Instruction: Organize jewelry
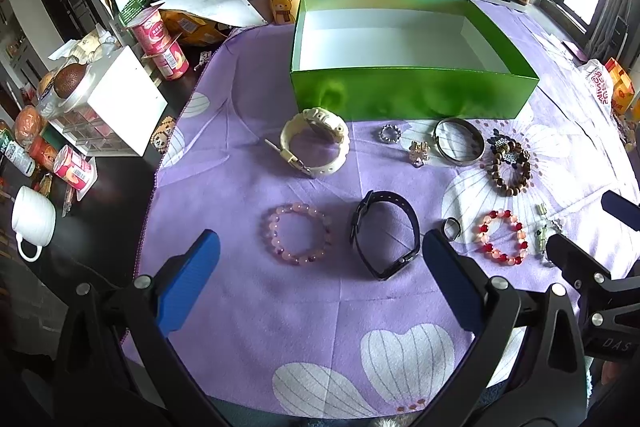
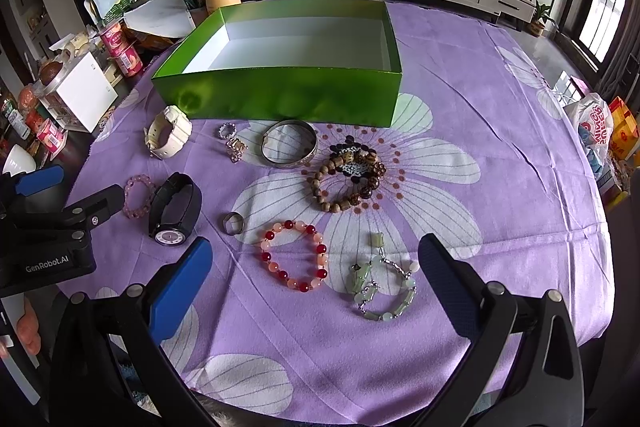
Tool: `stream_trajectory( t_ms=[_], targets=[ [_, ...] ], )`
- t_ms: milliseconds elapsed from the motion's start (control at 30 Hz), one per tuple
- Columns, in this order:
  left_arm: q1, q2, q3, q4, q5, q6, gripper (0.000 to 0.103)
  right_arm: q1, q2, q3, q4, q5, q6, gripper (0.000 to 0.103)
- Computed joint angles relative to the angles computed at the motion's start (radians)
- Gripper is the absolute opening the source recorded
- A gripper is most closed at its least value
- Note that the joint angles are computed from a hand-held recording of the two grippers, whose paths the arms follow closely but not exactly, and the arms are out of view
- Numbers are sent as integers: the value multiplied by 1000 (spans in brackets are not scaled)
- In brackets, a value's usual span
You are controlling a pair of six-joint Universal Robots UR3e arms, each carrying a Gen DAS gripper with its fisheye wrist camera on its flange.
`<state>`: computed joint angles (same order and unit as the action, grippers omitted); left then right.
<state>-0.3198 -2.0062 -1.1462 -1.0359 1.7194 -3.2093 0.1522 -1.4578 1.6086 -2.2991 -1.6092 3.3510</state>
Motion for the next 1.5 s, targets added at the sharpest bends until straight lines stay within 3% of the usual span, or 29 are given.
stream_trajectory(
  t_ms=[1500],
  targets=[
    [-8, 7, -24, 24, -8, 0, 101, -6, -18, 3, 11, 4, 6, 102]
  ],
)
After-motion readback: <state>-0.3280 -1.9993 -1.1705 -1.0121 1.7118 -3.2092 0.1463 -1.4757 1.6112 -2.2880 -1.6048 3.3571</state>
